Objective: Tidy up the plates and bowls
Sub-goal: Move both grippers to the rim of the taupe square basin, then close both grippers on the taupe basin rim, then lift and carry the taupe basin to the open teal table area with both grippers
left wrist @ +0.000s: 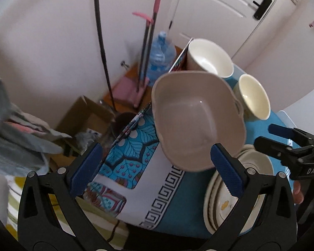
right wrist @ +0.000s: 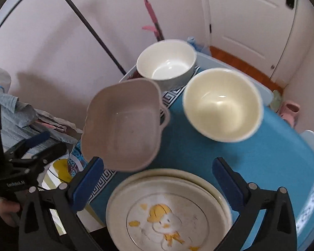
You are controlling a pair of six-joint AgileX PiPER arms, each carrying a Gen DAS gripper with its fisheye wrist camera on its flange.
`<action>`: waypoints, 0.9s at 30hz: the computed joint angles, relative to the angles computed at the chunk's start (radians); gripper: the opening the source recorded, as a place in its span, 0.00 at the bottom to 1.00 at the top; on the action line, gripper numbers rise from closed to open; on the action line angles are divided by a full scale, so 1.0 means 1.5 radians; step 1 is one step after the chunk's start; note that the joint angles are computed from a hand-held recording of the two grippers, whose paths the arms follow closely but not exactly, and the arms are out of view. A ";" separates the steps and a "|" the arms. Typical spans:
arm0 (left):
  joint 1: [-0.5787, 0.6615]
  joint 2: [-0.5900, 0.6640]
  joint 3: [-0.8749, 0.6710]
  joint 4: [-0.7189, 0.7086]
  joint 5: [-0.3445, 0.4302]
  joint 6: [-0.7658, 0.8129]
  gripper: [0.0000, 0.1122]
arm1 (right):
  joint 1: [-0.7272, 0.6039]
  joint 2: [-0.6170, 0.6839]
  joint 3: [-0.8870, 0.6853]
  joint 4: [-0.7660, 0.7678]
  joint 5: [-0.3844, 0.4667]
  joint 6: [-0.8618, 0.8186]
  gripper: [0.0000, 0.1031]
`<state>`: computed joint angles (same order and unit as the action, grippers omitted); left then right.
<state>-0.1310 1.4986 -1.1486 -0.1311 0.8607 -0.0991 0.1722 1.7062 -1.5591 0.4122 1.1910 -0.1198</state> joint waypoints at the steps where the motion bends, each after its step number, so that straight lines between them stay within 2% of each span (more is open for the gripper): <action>1: 0.009 0.015 -0.008 -0.014 0.000 0.019 0.90 | 0.009 0.020 -0.010 -0.006 -0.002 0.007 1.00; 3: 0.018 0.046 -0.016 -0.039 -0.003 0.052 0.86 | 0.016 0.046 -0.020 -0.002 -0.008 0.009 0.98; 5: 0.021 0.077 -0.028 -0.057 -0.001 0.082 0.78 | 0.020 0.069 -0.031 0.008 -0.008 0.009 0.91; 7: 0.023 0.102 -0.038 -0.073 0.002 0.103 0.70 | 0.023 0.089 -0.042 0.015 -0.008 0.008 0.79; 8: 0.024 0.113 -0.038 -0.087 0.002 0.119 0.70 | 0.026 0.098 -0.049 0.015 -0.010 0.010 0.76; 10: 0.026 0.136 -0.046 -0.101 -0.002 0.139 0.69 | 0.028 0.115 -0.060 0.018 -0.011 0.010 0.63; 11: 0.024 0.142 -0.050 -0.105 -0.001 0.145 0.68 | 0.029 0.125 -0.071 0.018 -0.006 0.015 0.60; 15: 0.023 0.172 -0.073 -0.111 0.002 0.164 0.42 | 0.031 0.142 -0.088 0.015 -0.008 0.026 0.47; 16: 0.025 0.179 -0.079 -0.114 0.006 0.169 0.33 | 0.031 0.144 -0.090 0.015 -0.010 0.026 0.40; 17: 0.025 0.186 -0.086 -0.112 0.010 0.171 0.29 | 0.031 0.147 -0.090 0.017 -0.011 0.025 0.34; 18: 0.023 0.195 -0.095 -0.110 0.014 0.171 0.19 | 0.032 0.149 -0.090 0.017 -0.012 0.025 0.26; 19: 0.023 0.202 -0.099 -0.107 0.014 0.172 0.14 | 0.037 0.150 -0.090 0.010 -0.016 0.030 0.21; 21: 0.021 0.206 -0.102 -0.098 0.009 0.168 0.12 | 0.044 0.151 -0.092 -0.004 -0.020 0.038 0.15; 27: 0.008 0.198 -0.112 -0.067 0.002 0.164 0.11 | 0.040 0.131 -0.064 0.001 -0.041 0.049 0.13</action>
<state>-0.1183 1.7952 -1.3164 -0.2322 0.8641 0.1469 0.2328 1.9026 -1.6552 0.4138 1.1289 -0.0464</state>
